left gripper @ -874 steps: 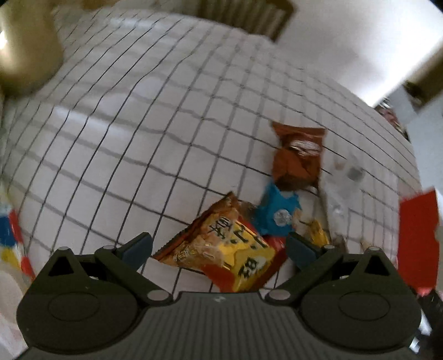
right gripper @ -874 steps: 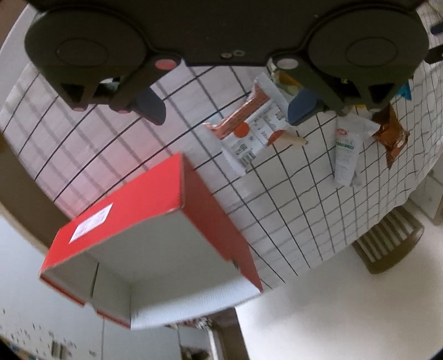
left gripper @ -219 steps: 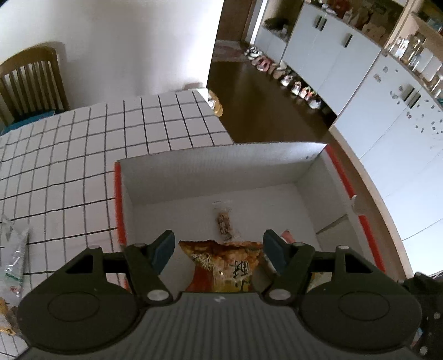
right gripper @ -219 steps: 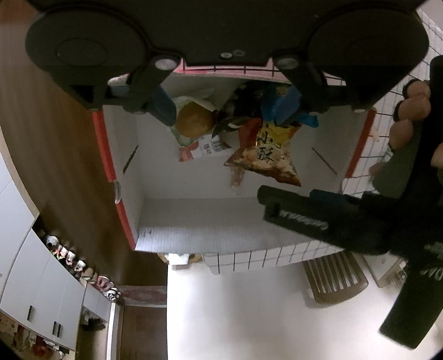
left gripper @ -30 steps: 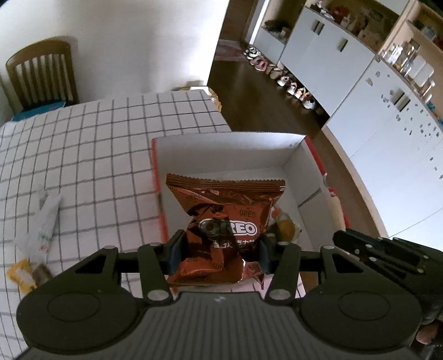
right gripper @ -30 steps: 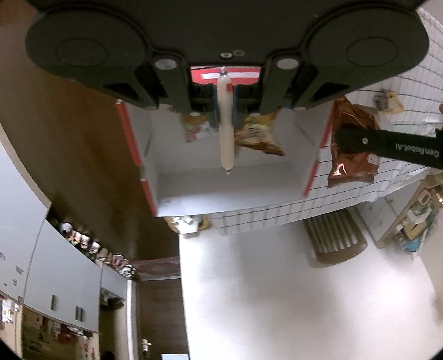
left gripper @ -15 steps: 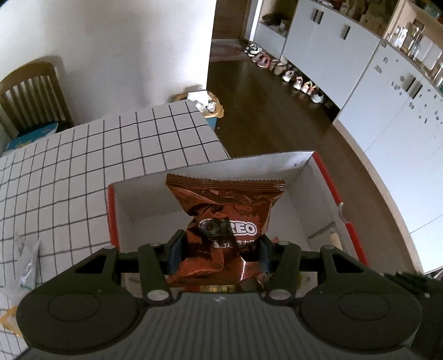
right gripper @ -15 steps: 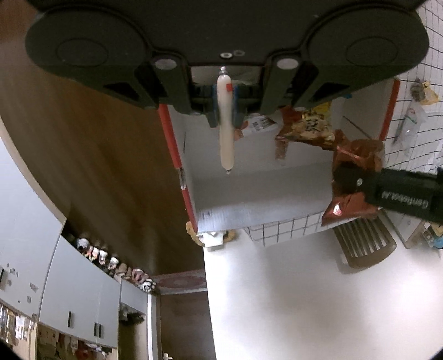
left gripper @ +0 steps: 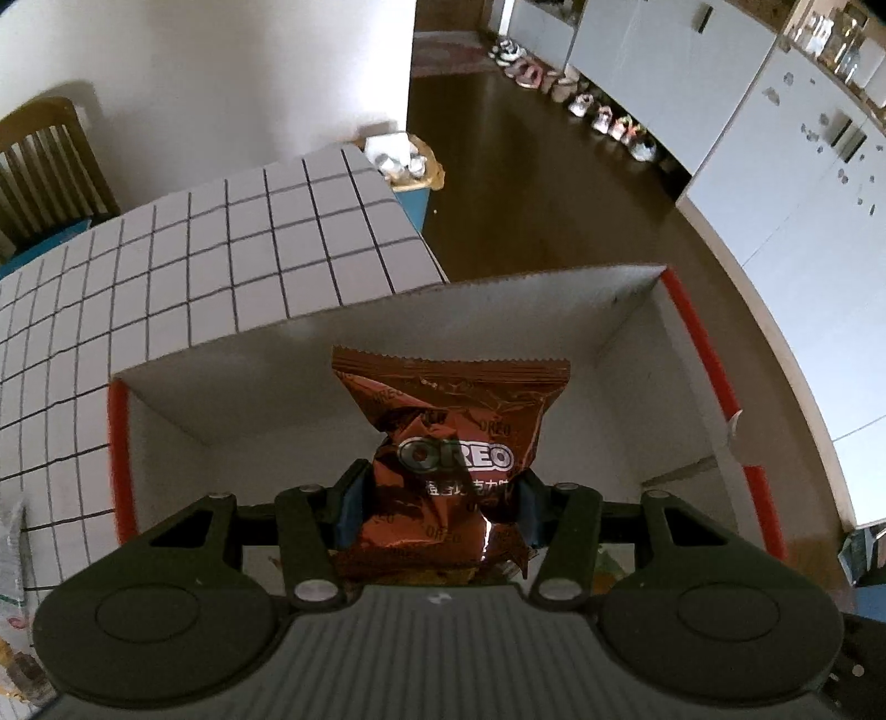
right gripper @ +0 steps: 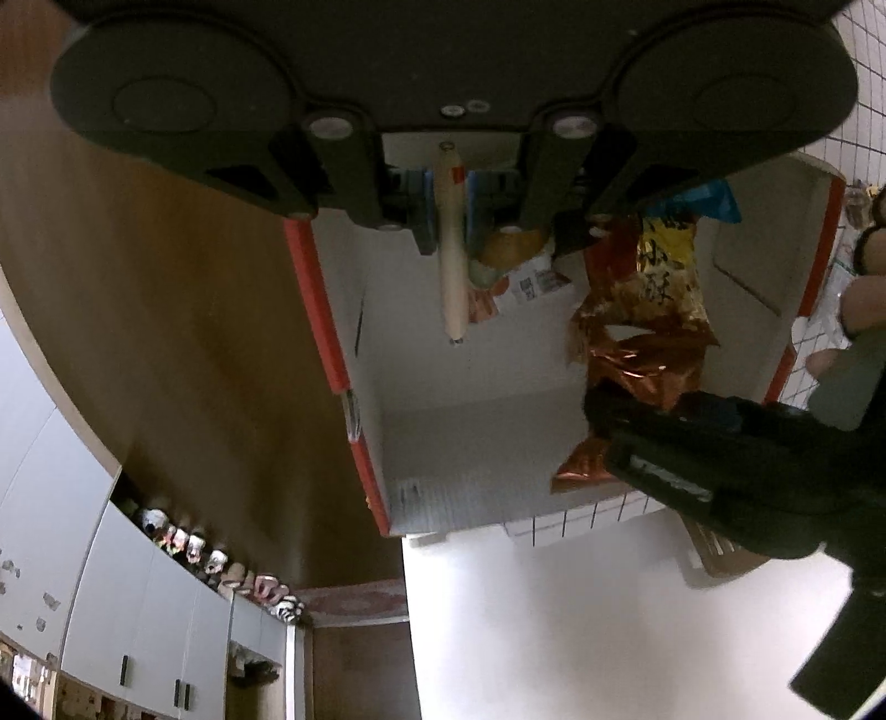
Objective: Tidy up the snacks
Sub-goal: 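Open both tools to drop the Oreo bag and wooden stick into the box, then move both tools back over the remaining snacks on the table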
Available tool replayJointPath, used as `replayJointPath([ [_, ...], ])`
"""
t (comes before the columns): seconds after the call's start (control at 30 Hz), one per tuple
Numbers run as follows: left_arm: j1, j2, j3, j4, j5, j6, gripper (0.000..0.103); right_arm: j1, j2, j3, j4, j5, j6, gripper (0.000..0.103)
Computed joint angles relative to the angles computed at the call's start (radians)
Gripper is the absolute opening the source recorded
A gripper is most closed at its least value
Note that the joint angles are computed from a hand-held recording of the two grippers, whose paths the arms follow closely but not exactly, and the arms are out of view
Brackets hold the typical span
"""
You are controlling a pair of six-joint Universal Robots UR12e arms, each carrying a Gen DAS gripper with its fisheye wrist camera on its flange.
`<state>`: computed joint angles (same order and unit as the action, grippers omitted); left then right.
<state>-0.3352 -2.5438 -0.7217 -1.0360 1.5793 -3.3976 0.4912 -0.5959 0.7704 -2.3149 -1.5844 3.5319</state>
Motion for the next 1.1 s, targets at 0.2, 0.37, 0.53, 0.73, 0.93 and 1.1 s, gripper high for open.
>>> replayJointPath([
  [0.2,-0.004,-0.013,0.015,-0.001,0.013,0.003,0.052,-0.002,0.004,-0.004,0.009,0.017,-0.014,0.010],
  [0.37,-0.001,-0.010,0.009,-0.001,0.005,-0.014,0.065,-0.004,0.001,-0.002,0.014,0.027,-0.018,0.010],
  [0.53,0.004,0.008,-0.024,0.031,-0.006,-0.022,0.068,-0.006,0.002,-0.008,0.024,0.040,-0.015,0.012],
  [0.73,0.009,0.054,-0.095,0.087,-0.026,-0.019,0.068,-0.007,-0.008,0.000,0.011,0.061,-0.011,0.019],
  [0.93,0.014,0.110,-0.180,0.150,-0.051,-0.018,0.068,-0.005,-0.031,0.023,-0.017,0.071,-0.014,0.027],
  [1.1,0.019,0.164,-0.259,0.209,-0.070,-0.006,0.071,0.001,-0.054,0.049,-0.054,0.058,-0.013,0.049],
])
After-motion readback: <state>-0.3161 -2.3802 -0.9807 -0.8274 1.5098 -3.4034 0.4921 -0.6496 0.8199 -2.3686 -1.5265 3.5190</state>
